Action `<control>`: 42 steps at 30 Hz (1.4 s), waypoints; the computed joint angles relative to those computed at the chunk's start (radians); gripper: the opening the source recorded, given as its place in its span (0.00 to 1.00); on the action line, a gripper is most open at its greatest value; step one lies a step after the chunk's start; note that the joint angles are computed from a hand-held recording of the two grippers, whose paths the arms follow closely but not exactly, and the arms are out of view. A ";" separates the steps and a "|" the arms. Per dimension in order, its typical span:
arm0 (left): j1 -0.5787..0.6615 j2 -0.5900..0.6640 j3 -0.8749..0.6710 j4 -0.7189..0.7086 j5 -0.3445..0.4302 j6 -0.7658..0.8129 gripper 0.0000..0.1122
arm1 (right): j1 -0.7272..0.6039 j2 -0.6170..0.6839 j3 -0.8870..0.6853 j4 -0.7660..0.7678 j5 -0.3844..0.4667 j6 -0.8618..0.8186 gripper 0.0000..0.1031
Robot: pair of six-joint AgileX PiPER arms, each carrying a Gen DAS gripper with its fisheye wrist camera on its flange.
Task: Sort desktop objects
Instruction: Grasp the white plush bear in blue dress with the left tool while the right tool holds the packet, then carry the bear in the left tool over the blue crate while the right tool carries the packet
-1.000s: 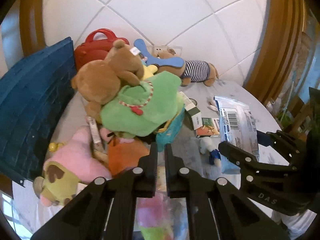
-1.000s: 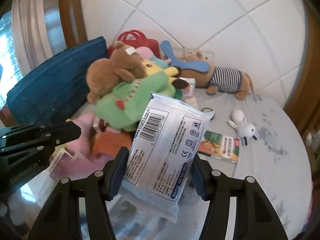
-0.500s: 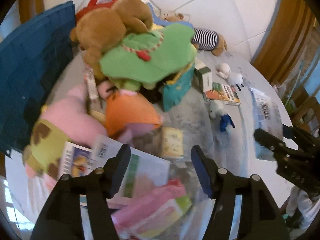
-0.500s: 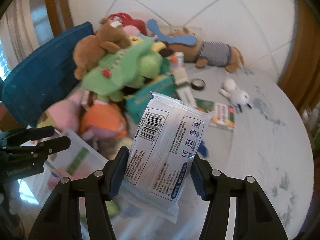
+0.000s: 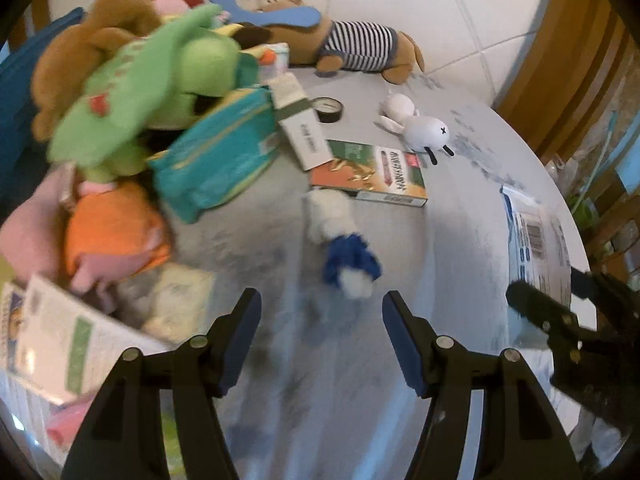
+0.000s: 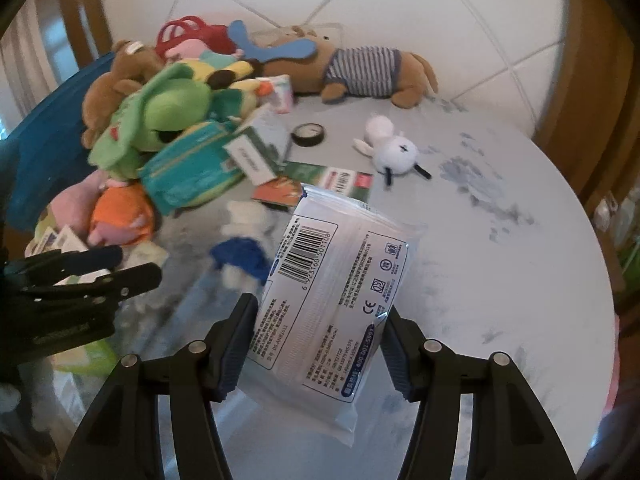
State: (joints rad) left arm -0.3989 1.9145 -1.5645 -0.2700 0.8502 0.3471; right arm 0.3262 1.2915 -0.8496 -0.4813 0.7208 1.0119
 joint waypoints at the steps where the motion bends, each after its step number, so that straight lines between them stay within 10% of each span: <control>1: -0.021 0.034 -0.031 0.020 -0.006 -0.037 0.55 | -0.032 0.001 0.012 0.018 -0.024 -0.029 0.57; 10: -0.108 0.338 -0.304 0.132 -0.021 -0.227 0.55 | -0.256 0.140 0.048 0.178 -0.279 -0.321 0.57; 17: -0.106 0.328 -0.262 0.140 -0.057 -0.222 0.33 | -0.289 0.252 0.014 0.288 -0.351 -0.467 0.57; 42: 0.283 -0.311 0.000 -0.035 0.037 0.011 0.33 | 0.205 0.219 -0.519 0.008 0.064 -0.266 0.57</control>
